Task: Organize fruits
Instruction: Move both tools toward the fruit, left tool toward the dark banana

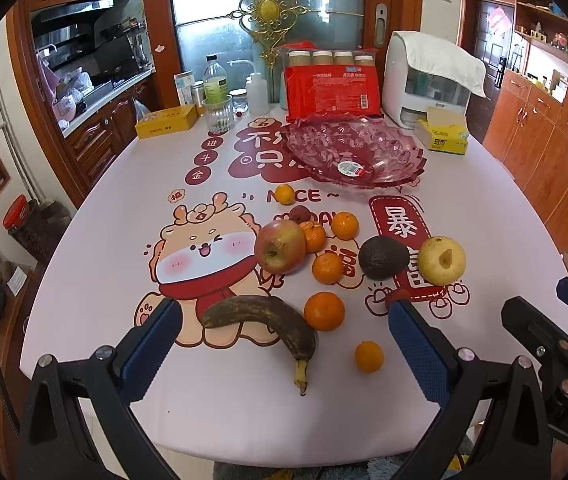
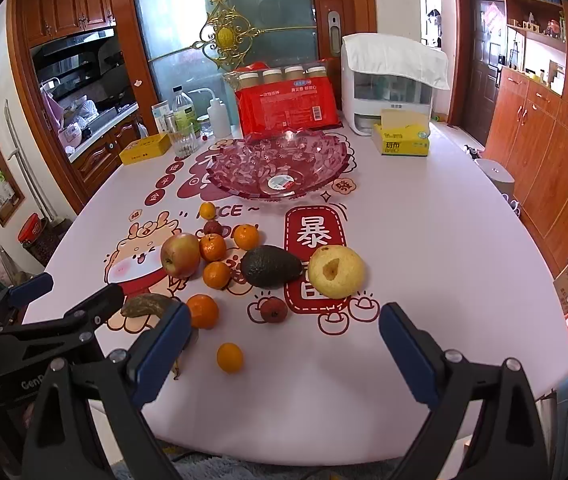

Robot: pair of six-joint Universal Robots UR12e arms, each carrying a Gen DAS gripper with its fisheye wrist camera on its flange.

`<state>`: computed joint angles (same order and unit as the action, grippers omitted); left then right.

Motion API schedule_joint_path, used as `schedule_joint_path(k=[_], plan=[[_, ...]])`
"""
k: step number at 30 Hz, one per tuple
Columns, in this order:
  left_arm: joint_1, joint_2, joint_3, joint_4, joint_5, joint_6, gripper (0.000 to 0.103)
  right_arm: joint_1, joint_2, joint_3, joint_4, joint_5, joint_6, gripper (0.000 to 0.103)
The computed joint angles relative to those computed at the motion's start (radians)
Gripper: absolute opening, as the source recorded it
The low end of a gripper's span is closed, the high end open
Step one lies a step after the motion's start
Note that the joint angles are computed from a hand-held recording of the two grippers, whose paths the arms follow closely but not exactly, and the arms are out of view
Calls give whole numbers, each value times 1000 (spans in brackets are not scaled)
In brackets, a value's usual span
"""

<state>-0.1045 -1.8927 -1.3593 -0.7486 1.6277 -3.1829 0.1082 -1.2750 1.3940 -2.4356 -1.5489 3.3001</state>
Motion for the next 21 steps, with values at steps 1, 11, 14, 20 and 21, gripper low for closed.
schedule_joint_path(k=[1,11,14,20,21], plan=[[0,0,1,-2,0,2,103,1,0,1,0,0,-2,96],[-1,3,0,-5,1,-3,103,2,0,1,-2,3,-6,96],[-1,4,-1,-5,1,-4,103,2,-1,1,-2,2,-6,96],[0,5,-1,-5,2,-8,103,6,0,1,-7,-5,-11,96],[2,5,0,-6,0,-7,103,6,0,2,-10,-5,-13,96]])
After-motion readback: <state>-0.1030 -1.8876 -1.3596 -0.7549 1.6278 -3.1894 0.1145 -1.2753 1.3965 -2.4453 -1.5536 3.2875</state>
